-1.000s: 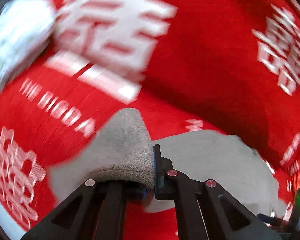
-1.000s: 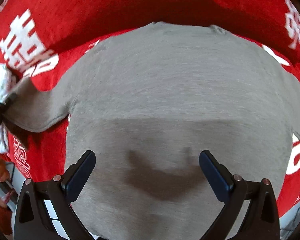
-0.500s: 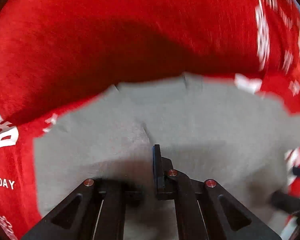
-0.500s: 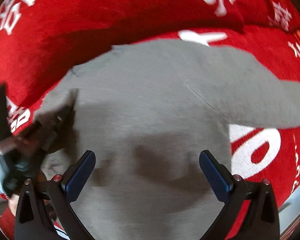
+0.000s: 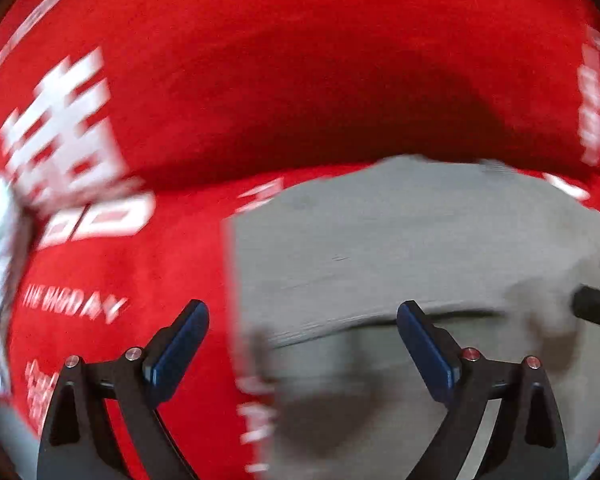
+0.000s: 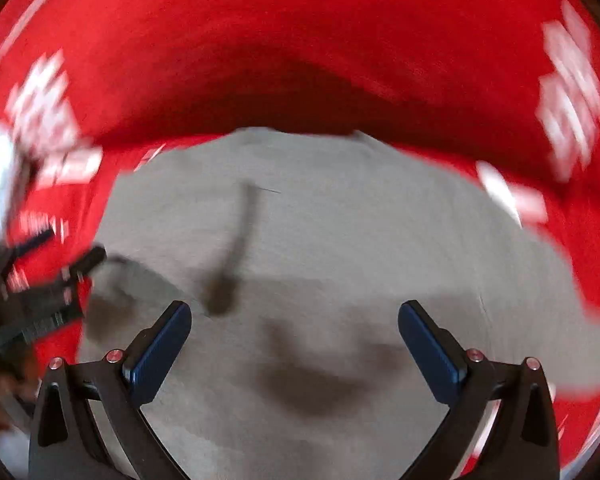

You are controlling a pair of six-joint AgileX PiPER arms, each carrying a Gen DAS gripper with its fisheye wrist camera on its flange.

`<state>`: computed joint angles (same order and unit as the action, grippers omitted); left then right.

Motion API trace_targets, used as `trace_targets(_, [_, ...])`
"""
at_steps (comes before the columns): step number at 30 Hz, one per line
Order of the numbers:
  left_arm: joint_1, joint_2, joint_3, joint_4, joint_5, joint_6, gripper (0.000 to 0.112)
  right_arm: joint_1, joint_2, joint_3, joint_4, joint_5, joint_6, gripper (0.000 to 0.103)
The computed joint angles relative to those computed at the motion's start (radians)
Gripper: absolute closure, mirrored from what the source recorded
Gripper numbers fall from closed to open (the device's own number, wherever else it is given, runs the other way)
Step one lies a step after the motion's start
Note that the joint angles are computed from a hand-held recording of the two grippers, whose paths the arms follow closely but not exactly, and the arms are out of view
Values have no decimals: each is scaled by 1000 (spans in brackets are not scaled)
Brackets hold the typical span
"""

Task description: Fold small clothes

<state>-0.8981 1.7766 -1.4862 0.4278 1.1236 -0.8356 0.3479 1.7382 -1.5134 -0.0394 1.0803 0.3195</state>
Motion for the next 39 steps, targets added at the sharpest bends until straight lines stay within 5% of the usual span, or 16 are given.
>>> trace_targets(3, [108, -4, 63, -69, 19, -12, 17, 143, 184, -196, -155, 84, -66, 0])
trace_targets(8, [112, -67, 237, -108, -103, -99, 17, 274, 398, -399, -405, 112, -98, 8])
trace_targets(9, [96, -75, 250, -87, -106, -126, 17, 271, 414, -425, -425, 106, -87, 31])
trace_targets(10, [103, -91, 272, -86, -116, -119, 17, 257, 413, -438, -406, 103, -74, 65])
trace_targets(12, [94, -91, 269, -101, -104, -111, 17, 169, 365, -414, -274, 76, 18, 82])
trace_targets(17, [134, -64, 246, -136, -128, -57, 17, -171, 73, 57, 226, -267, 200, 75])
trace_targets(19, [147, -51, 232, -152, -123, -26, 17, -289, 6, 234, 426, -339, 167, 48])
trace_targets(21, [178, -48, 219, -193, -127, 21, 17, -386, -45, 370, 626, -367, 56, 35])
trace_targets(23, [229, -49, 208, -237, -153, 81, 17, -453, -81, 455, 805, -385, -107, 35])
trace_targets(31, [383, 193, -99, -381, -70, 286, 17, -535, -68, 466, 900, -378, -161, 32])
trace_targets(32, [386, 226, -135, -394, -55, 298, 20, -539, -59, 448, 882, -365, -143, 33])
trace_targets(33, [388, 242, -151, -407, -50, 304, 40, -541, -51, 428, 849, -343, -121, 46])
trace_targets(34, [398, 247, -154, -451, -64, 326, 56, -549, -46, 393, 810, -297, -114, 77])
trace_targets(35, [400, 238, -146, -468, -87, 326, 64, -545, -34, 365, 797, -273, -135, 89])
trace_targets(36, [400, 233, -144, -480, -100, 336, 90, -541, -28, 336, 780, -253, -153, 92])
trace_targets(39, [387, 241, -174, -459, -91, 377, 102, -540, -36, 276, 731, -214, -192, 93])
